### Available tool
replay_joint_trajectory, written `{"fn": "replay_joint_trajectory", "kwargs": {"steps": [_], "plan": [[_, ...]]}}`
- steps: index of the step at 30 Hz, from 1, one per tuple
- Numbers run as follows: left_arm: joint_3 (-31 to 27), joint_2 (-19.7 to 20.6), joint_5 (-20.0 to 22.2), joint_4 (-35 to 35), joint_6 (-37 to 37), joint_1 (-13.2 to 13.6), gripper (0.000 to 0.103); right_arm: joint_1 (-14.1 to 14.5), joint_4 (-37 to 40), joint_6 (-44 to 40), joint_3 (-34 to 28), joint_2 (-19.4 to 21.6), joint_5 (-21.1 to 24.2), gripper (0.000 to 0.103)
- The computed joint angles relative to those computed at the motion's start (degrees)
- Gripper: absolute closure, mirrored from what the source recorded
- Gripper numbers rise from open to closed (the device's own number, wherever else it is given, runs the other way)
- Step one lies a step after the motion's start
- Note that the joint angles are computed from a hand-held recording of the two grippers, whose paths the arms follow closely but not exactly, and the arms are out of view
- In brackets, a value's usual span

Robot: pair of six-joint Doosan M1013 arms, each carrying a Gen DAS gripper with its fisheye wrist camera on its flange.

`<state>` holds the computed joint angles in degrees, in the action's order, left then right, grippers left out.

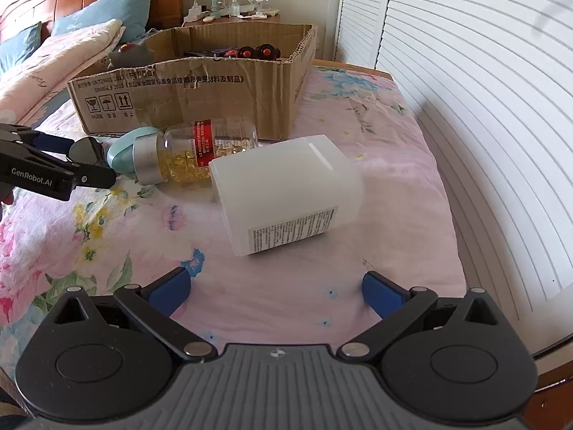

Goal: Organize rigid objects
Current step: 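Grasp the black oval lid with the left tool while the right tool grasps the white container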

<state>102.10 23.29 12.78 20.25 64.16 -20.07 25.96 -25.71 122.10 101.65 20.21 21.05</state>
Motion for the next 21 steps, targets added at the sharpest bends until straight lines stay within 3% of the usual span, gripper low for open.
{"fn": "replay_joint_trajectory", "kwargs": {"steps": [6,11,21], "plan": [[0.7,-0.5,-1.6,-4.7,5.6,0.5,0.014,-0.1,0.3,-0.7,0.1,0.0,-0.4,0.0],[0.6,-0.6,-1.0,-2.9,3.5,0.6,0.014,-0.4,1.7,-3.3,0.7,-0.2,-1.9,0.0],[1.3,-1.6,1.9,-2.1,1.2,0.9,0.013,-2.3,17.6,-25.7,-0.7,-0.1,0.1,0.0]]}}
